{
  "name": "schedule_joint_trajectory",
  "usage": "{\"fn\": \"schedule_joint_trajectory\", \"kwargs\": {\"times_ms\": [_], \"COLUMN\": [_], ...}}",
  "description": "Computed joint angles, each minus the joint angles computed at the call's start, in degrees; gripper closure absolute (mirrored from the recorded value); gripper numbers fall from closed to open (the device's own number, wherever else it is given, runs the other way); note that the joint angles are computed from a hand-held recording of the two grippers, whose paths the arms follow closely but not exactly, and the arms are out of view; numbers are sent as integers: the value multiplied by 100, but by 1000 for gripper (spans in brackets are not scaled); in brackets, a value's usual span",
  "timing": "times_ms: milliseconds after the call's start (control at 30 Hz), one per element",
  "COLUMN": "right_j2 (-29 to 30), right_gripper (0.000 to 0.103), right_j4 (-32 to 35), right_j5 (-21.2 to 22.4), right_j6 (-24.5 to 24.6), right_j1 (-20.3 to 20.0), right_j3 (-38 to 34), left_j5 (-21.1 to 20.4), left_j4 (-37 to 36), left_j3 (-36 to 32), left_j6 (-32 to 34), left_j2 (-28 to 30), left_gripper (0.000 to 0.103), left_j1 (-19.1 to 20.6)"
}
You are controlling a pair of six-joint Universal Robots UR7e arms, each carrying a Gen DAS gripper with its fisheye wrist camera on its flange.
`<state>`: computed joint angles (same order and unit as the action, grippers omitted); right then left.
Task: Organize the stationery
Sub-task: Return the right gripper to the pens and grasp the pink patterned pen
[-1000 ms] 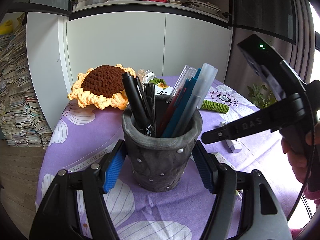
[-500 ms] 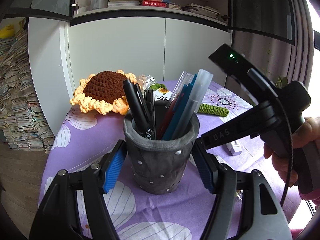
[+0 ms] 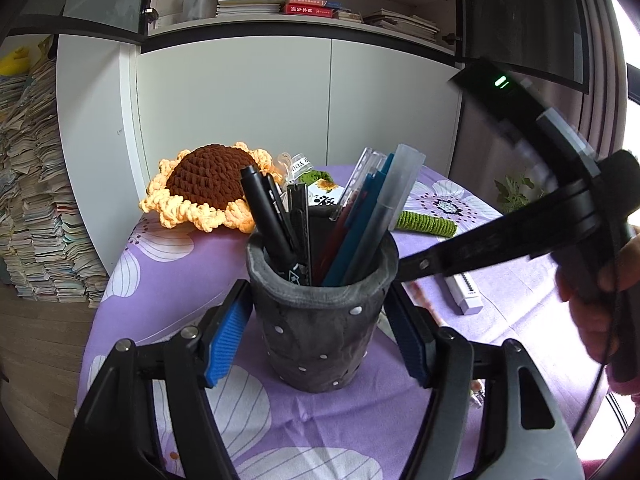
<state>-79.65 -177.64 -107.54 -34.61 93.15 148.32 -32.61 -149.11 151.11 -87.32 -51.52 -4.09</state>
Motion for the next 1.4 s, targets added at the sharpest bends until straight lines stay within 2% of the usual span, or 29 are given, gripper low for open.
{"fn": "schedule_joint_trajectory", "kwargs": {"times_ms": [200,333,533,633,667,700,767,867,933,967,1000,1067,1200,1400], "right_j2": [-1412,-2351,-3010,-2718,-2519,-2325,-1718,-758,-340,-169,8,236,562,1037], "right_gripper": [90,91,91,91,85,69,46,46,46,48,58,64,64,64], "right_j4": [455,777,803,623,732,1029,1292,488,261,229,150,117,292,9], "right_j5": [628,1022,1238,1012,921,819,574,54,-37,-98,-188,-264,-303,-539], "right_j6": [-283,-434,-546,-565,-431,-254,139,266,270,315,367,341,359,448], "right_j1": [-46,84,560,724,668,592,354,212,133,116,126,163,233,307], "right_j3": [343,512,608,529,429,273,-8,-133,-242,-310,-368,-445,-610,-730], "left_j5": [1,1,0,-1,-1,-1,-1,0,0,0,0,0,0,-10], "left_j4": [-1,-3,-4,0,0,0,0,-10,-11,-13,-13,-13,-9,-49], "left_j3": [2,2,2,1,1,1,2,2,4,2,2,2,0,7], "left_j6": [1,3,-2,-5,-5,-5,-1,2,3,3,3,3,0,8], "left_j2": [-1,0,3,4,4,4,2,7,4,10,10,10,12,23], "left_gripper": [36,36,36,36,36,36,36,36,36,36,36,36,36,36], "left_j1": [0,1,0,-1,-1,-1,-1,-1,0,-1,-1,-1,-1,8]}}
